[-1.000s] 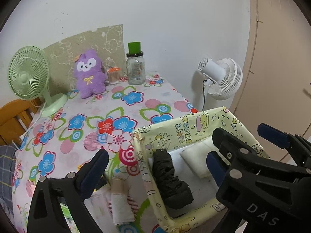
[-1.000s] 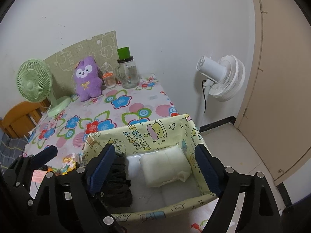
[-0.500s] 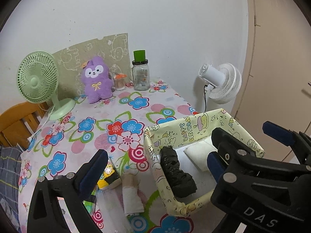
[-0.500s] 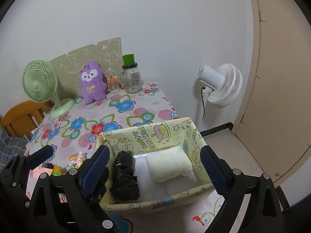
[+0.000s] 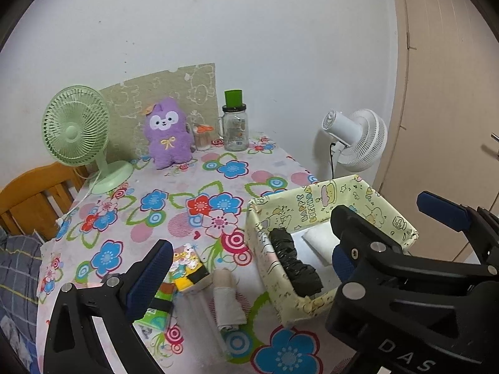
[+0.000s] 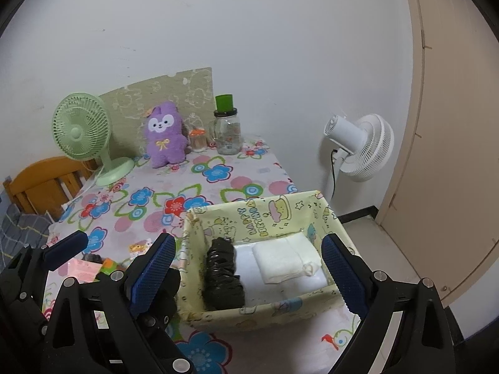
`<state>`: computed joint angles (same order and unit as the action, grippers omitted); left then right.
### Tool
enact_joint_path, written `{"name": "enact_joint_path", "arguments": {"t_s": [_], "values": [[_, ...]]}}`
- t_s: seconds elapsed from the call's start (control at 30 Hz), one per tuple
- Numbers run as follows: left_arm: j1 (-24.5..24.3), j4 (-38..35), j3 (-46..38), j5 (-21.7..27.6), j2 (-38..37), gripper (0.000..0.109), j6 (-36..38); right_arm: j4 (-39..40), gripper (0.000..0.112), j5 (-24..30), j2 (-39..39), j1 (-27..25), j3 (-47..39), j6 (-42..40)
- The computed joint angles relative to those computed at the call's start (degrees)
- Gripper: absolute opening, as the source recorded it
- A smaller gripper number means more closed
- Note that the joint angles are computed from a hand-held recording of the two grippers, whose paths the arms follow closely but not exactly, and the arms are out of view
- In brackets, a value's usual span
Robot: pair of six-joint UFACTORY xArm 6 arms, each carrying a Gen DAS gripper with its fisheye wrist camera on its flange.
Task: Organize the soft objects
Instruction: 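Withdraw both tools from the box back toward the remaining items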
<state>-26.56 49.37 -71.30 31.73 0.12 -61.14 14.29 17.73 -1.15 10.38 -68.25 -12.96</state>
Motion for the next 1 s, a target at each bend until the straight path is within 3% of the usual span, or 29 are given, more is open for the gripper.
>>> {"name": "enact_joint_path", "arguments": {"t_s": [1.0], "values": [[2.40, 4.23, 15.59, -0.55, -14.58, 0.103, -5.20, 6.08, 0.096, -3.56, -7.49, 7.79, 8.65, -6.22]]}}
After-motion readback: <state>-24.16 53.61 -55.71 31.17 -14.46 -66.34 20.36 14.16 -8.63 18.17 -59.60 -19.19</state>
